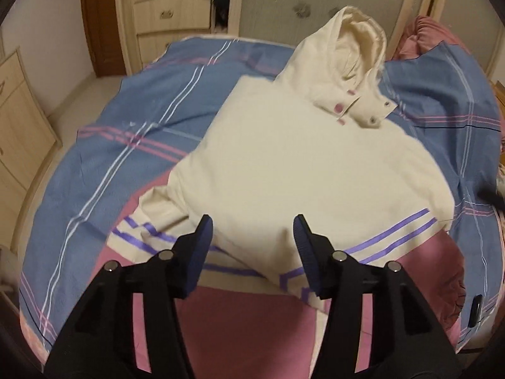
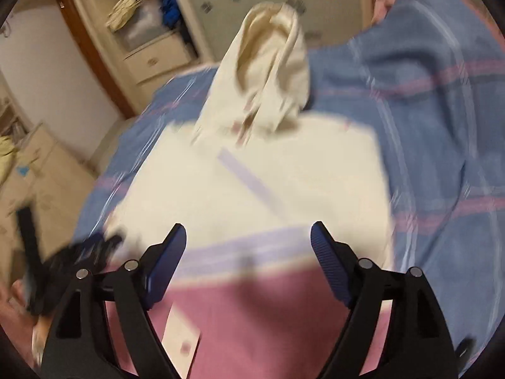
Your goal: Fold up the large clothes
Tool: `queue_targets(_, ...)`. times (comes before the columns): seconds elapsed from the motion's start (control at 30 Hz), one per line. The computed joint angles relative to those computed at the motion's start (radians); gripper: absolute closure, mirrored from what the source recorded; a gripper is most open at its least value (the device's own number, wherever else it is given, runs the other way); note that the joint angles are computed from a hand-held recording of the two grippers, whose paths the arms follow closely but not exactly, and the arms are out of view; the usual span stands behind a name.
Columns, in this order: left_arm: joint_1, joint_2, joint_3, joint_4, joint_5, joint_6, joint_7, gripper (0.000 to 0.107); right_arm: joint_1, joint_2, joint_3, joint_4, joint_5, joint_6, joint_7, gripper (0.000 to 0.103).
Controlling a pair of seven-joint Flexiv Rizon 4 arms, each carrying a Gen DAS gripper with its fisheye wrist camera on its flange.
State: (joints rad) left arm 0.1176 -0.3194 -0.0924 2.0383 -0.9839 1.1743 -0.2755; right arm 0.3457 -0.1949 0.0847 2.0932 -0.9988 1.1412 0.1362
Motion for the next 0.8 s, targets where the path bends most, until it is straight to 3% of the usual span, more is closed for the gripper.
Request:
queue_targets(0.07, 0.000, 0.000, -0.015, 0.002, -0.028, -0.002, 0.031, 0.053, -0.070, -0.093, 0.039, -0.147, 0.015, -0.069, -0.050, 0.022)
queue_targets(0.13, -0.001, -0.007, -0.017, 0.002, -0.047, -0.006, 0.046, 0.053, -0.121, -0.195, 0.048, -0.276, 0.053, -0.055, -0.093, 0.022)
queue_targets(0.2, -0.003, -0.022, -0.022, 0.003, -0.071, -0.002, 0.063, 0.054, -0.075, -0.293, -0.011, -0.439, 0.180, -0.139, -0.201, 0.022)
queue_targets(0.33, -0.006, -0.057, -0.043, 0.015, -0.146, 0.022, 0.139, 0.054, 0.057, -0.514, -0.244, -0.765, 0.292, -0.315, -0.371, 0.022)
queue_targets(0.43, -0.003, -0.070, -0.049, 0.018, -0.184, 0.011, 0.174, 0.053, 0.003, -0.662, -0.217, -0.972, 0.327, -0.436, -0.424, 0.022)
queue_targets(0.5, -0.003, -0.067, -0.055, 0.022, -0.236, 0.008, 0.216, 0.052, 0.009, -0.728, -0.251, -1.058, 0.368, -0.509, -0.440, 0.022)
queue_targets(0.53, -0.002, -0.065, -0.048, 0.022, -0.238, -0.012, 0.217, 0.051, -0.003, -0.741, -0.242, -1.069, 0.371, -0.507, -0.436, 0.036)
queue_targets(0.57, -0.003, -0.066, -0.042, 0.020, -0.241, -0.028, 0.216, 0.050, -0.008, -0.739, -0.242, -1.056, 0.382, -0.486, -0.435, 0.095)
queue_targets(0.63, -0.015, -0.076, -0.036, 0.013, -0.257, -0.018, 0.215, 0.049, 0.017, -0.693, -0.288, -0.967, 0.417, -0.409, -0.413, 0.100)
queue_targets(0.67, -0.023, -0.084, -0.027, 0.009, -0.240, -0.007, 0.192, 0.049, 0.011, -0.644, -0.277, -0.885, 0.355, -0.324, -0.354, 0.100)
queue_targets(0.73, -0.020, -0.089, -0.021, 0.004, -0.220, -0.021, 0.159, 0.049, -0.009, -0.542, -0.246, -0.723, 0.128, -0.167, -0.221, 0.100)
queue_targets(0.8, -0.014, -0.090, -0.009, -0.002, -0.185, -0.035, 0.103, 0.049, 0.014, -0.420, -0.239, -0.560, -0.121, -0.105, -0.111, 0.100)
